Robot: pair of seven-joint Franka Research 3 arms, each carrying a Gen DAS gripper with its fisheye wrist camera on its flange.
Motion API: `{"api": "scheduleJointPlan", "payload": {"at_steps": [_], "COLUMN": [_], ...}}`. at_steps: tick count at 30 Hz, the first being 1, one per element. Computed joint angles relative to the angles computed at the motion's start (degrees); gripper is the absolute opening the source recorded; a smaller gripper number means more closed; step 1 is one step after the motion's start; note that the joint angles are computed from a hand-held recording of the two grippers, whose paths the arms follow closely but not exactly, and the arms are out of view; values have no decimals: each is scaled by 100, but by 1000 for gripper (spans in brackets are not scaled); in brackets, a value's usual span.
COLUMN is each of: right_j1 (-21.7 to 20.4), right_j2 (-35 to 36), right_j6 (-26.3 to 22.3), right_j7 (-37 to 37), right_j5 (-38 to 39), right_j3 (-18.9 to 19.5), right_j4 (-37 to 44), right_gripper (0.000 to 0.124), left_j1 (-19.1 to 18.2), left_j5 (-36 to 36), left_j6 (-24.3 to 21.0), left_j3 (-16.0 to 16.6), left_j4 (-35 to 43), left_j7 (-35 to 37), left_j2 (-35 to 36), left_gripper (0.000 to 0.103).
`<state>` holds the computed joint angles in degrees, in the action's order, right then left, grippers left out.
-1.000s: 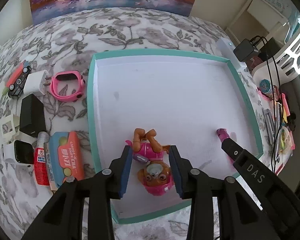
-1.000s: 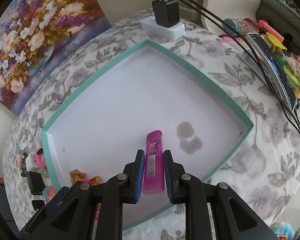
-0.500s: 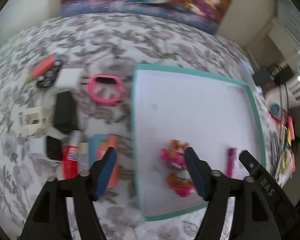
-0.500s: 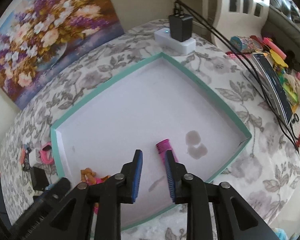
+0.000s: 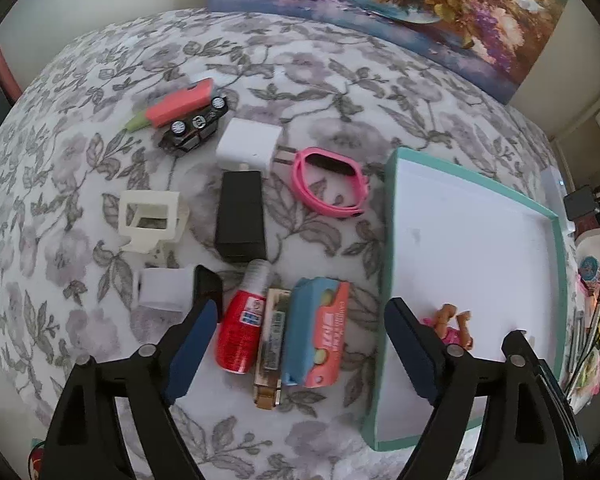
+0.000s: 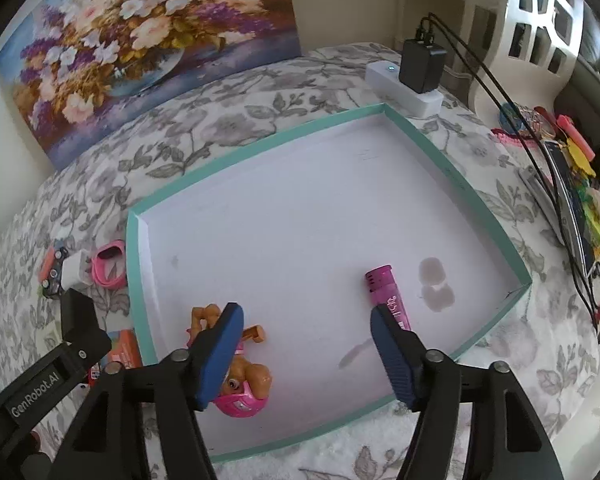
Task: Organize rigid objects
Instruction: 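Lower the toy figure into the tray and open the left gripper, then move the left gripper back to the items and grasp the white smartwatch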
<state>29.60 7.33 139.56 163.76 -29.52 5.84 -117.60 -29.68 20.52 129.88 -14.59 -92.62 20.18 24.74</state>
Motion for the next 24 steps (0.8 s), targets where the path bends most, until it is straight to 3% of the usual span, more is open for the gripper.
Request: {"api": "scheduleJointPlan", "payload": {"at_steps": [2,8,16,19,24], "right_j1": [17,58,147,215,295], "right_j2": [15,20,145,196,338], "right_j6": [-23,124,316,285,514], "right_j7": [18,117,-26,-84,-449], "right_j5": [-37,-261,-234,-235,17], "right_j3": [3,-7,0,4,42], "right_j4": [16,2,162,272,424], "right_gripper": [74,103,103,103,103], "left_j1": [8,30,218,293,437], "left_j5": [2,174,386,572,959], "left_j6": [-16,-96,36,75,231], "left_j3": [12,82,88,98,95], "left_j4": [-53,-346,-963,-1233,-1713], "left_j7": [-22,-313,-725,-924,-1388], "left_j2": [-37,-278,-780,-1040,-1487], "left_gripper": [88,90,91,102,103]}}
